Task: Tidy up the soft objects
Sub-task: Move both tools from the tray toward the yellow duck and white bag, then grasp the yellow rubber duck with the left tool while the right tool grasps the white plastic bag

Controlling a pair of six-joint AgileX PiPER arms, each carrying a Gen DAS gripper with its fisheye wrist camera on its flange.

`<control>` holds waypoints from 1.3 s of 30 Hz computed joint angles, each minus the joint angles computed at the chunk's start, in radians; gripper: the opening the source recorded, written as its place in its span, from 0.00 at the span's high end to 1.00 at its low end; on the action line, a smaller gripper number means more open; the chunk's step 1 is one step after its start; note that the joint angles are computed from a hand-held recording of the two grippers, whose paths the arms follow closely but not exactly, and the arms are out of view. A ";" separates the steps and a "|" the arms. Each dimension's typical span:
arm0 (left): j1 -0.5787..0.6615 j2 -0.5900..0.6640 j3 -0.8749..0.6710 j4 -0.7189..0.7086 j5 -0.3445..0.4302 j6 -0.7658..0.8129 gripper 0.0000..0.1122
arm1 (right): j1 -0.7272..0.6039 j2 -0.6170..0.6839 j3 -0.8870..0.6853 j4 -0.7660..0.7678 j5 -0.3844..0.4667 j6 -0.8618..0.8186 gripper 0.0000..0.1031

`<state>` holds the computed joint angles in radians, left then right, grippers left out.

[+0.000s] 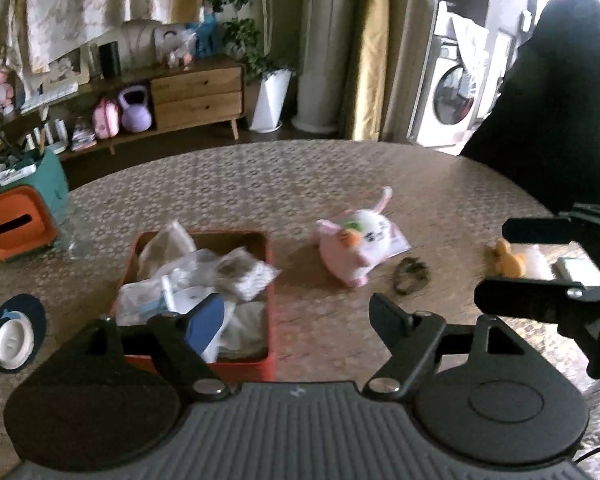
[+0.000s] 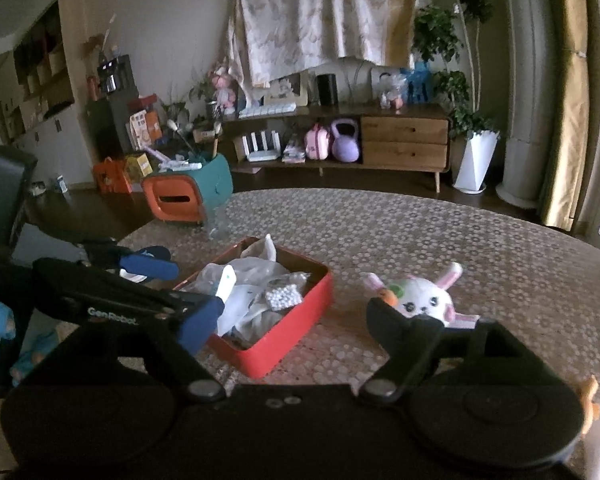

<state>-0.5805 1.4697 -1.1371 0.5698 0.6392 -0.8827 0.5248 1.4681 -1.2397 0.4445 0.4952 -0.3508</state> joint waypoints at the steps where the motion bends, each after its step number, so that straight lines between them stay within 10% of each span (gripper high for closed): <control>1: -0.015 0.003 -0.005 0.012 0.001 -0.021 0.29 | -0.018 -0.021 0.022 0.031 0.000 -0.032 0.19; 27: -0.204 0.283 -0.197 0.230 -0.124 -0.276 0.09 | -0.734 -0.296 0.368 0.556 0.222 -0.684 0.04; 39: -0.203 0.500 -0.363 0.281 -0.201 -0.360 0.09 | -0.886 -0.186 0.452 0.641 0.099 -0.912 0.02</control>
<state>-0.7837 1.9695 -1.5005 0.8506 0.4377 -1.2424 -0.3611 1.2821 -0.7874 1.0860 0.5944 -1.2624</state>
